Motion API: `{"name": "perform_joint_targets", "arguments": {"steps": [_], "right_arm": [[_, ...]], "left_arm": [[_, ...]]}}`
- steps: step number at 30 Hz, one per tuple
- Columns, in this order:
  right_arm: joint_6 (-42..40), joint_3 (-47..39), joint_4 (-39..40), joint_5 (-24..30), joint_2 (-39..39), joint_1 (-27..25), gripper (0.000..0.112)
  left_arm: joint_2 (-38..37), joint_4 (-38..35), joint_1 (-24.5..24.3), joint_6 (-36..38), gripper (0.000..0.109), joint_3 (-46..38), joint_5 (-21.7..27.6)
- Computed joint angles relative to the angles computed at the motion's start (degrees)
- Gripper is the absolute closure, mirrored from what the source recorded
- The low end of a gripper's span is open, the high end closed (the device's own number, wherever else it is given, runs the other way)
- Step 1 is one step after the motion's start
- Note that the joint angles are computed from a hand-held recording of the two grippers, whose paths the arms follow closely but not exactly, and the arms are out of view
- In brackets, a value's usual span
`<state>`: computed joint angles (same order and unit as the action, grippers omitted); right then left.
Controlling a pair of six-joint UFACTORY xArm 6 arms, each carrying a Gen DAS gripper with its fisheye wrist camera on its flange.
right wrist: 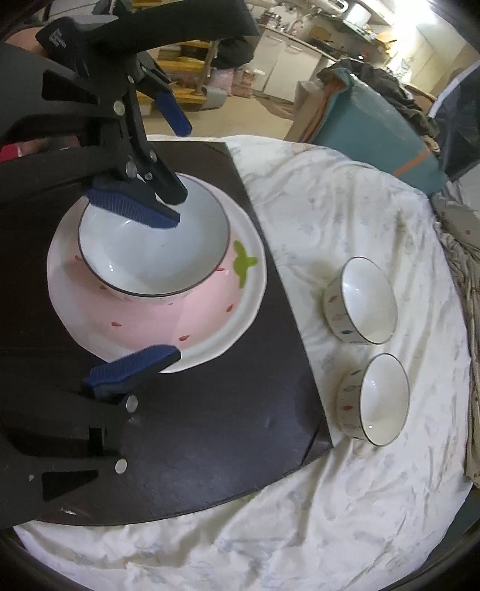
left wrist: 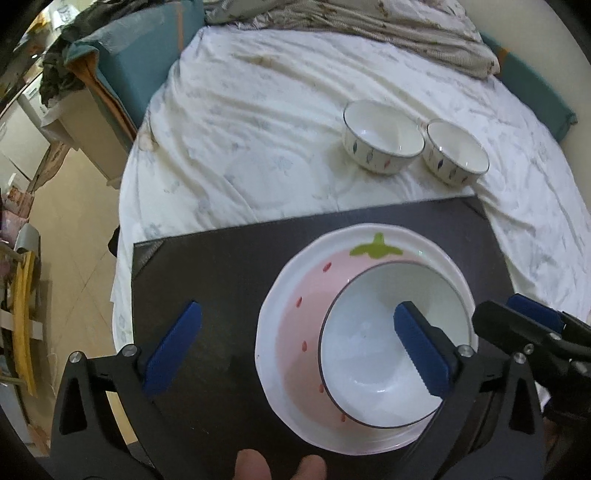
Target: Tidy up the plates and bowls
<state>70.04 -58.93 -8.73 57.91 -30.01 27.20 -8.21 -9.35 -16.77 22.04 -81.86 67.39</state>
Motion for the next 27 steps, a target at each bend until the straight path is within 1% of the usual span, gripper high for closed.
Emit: {"name": "perform_joint_targets", "arguments": {"steps": [1,3,4,6,7,10,13,16,19,22,24,27], "right_arm": [[0.46,-0.35,-0.52,0.31,0.00,-0.02,0.027],[0.79,-0.37,-1.62,-0.16,-0.59,-0.07,0.024],[1.18,-0.77,-2.55,0.17,-0.80,0.15,0.023],[2.17,-1.28,-4.07,0.90,-1.16,0.66,0.022],[2.55,-1.39,-4.68,1.32,-1.39,0.91,0.021],[2.24,-1.94,-5.28,3.90,-1.79,1.30,0.021],[2.79,-1.33,-5.41,5.13,-3.45,1.06,0.021],[1.98,0.53,-2.84,4.98,-5.99,-0.21,0.021],[3.92,2.34,-2.51,5.82,-8.98,-0.54,0.021],[6.14,3.26,-2.26,6.24,-11.92,-0.87,0.021],[7.24,4.20,-2.43,4.36,-14.35,-1.22,0.021],[5.88,3.35,-3.96,5.35,-15.99,-1.93,0.021]], "left_arm": [[-0.04,-0.12,0.04,-0.03,0.006,-0.19,-0.13],[-0.15,-1.16,0.24,0.75,0.006,-0.72,0.32],[-0.25,-1.68,0.35,1.27,0.006,-0.78,0.73],[-1.37,-1.23,0.39,1.89,0.006,0.58,-0.26],[-1.50,-1.37,0.56,2.51,0.006,0.70,0.21],[-0.70,-1.58,1.01,2.90,0.006,-1.18,4.43],[-0.60,-0.29,0.62,1.63,0.006,-2.72,5.11],[0.88,0.35,-0.06,-0.09,0.006,-6.51,7.69],[2.92,0.45,-1.32,-2.13,0.006,-11.57,10.31],[4.37,1.42,-3.39,-2.73,0.006,-15.08,11.19],[5.52,2.08,-5.00,-3.37,0.006,-17.34,12.33],[7.16,3.24,-7.48,-4.92,0.006,-20.34,13.79]]}}
